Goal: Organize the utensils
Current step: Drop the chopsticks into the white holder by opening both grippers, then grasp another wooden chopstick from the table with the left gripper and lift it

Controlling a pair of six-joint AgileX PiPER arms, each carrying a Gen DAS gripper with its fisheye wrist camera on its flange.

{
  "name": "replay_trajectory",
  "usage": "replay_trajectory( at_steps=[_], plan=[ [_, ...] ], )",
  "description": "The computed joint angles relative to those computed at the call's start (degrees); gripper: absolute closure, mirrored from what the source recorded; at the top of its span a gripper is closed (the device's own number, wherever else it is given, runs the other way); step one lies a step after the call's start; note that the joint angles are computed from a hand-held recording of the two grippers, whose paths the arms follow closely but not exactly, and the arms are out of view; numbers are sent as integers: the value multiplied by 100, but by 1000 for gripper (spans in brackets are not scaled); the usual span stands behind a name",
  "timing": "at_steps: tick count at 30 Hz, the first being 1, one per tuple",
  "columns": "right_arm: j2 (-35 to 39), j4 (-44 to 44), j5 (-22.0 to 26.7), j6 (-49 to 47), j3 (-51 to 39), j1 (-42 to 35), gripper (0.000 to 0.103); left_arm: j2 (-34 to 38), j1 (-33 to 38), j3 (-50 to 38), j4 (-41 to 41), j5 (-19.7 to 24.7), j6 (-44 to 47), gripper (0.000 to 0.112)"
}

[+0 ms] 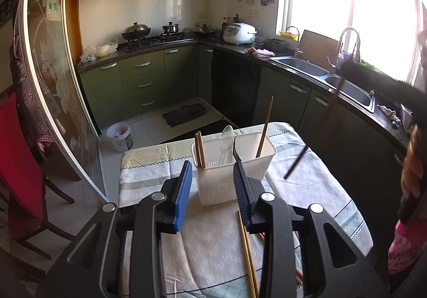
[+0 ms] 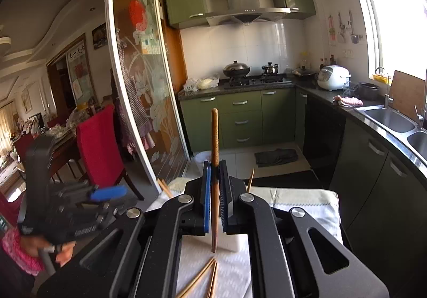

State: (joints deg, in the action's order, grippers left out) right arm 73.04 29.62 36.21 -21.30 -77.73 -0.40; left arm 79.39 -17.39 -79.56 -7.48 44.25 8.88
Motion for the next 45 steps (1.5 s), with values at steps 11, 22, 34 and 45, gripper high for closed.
replay_trajectory(
  at_steps=[11,22,34,45],
  plan=[
    [2097,-1586,217,1774,-1702,513,96,-419,342,945,-361,215,604,81],
    [950,-254,-192,290,57,195,95,228,-217,1144,-68,138,202,81],
    [-1353,799,225,-1664,3270,-837,85,2424,-540,405,-8,277,-396,81],
    [-1311,1671,607,-3021,4077,-1968,85,2906,-807,60,388,412,-787,81]
  ],
)
